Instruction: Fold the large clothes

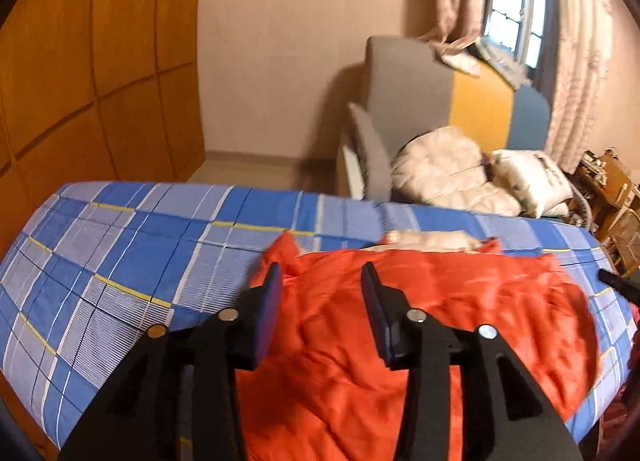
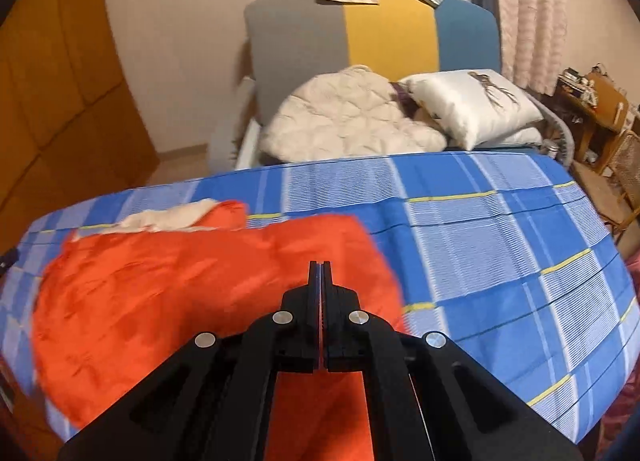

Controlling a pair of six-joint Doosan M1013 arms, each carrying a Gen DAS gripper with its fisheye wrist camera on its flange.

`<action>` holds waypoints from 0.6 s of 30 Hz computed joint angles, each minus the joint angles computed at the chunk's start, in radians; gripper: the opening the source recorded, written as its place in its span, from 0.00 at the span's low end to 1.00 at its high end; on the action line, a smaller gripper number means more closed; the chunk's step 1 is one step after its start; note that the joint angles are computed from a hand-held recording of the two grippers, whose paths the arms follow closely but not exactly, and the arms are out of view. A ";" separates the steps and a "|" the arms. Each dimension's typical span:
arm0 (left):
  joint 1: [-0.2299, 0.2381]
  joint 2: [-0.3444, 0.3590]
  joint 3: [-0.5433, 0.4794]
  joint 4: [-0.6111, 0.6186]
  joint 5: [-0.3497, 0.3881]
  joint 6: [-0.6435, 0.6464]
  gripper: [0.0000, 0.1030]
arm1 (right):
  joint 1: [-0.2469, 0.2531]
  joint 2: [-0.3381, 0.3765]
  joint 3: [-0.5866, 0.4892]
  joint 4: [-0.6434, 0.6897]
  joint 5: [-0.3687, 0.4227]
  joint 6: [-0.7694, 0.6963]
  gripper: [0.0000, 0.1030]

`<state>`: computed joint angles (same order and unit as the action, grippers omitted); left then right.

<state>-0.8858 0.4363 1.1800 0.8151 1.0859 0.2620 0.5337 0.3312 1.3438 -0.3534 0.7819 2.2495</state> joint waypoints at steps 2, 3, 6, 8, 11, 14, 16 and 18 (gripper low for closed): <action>-0.018 -0.004 -0.001 0.013 -0.018 -0.004 0.42 | 0.010 -0.012 0.018 0.027 -0.016 -0.012 0.07; -0.028 -0.002 -0.006 0.022 -0.019 -0.007 0.42 | 0.018 -0.019 0.028 0.024 -0.020 -0.007 0.20; -0.049 -0.002 -0.012 0.039 -0.035 -0.016 0.43 | 0.038 -0.037 0.058 0.020 -0.043 0.005 0.40; -0.057 -0.001 -0.016 0.042 -0.046 -0.013 0.43 | 0.049 -0.043 0.067 0.019 -0.046 0.009 0.40; -0.067 0.005 -0.025 0.040 -0.055 -0.003 0.44 | 0.060 -0.052 0.081 0.008 -0.046 0.017 0.40; -0.075 0.015 -0.040 0.031 -0.055 0.021 0.44 | 0.062 -0.053 0.089 -0.004 -0.034 0.021 0.40; -0.077 0.023 -0.047 0.018 -0.057 0.038 0.44 | 0.060 -0.051 0.091 -0.012 -0.021 0.030 0.40; -0.077 0.030 -0.053 0.002 -0.060 0.050 0.44 | 0.056 -0.048 0.095 -0.013 -0.014 0.037 0.40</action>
<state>-0.9624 0.4667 1.1272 0.8167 1.0262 0.3124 0.5895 0.2829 1.4392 -0.3666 0.7683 2.2870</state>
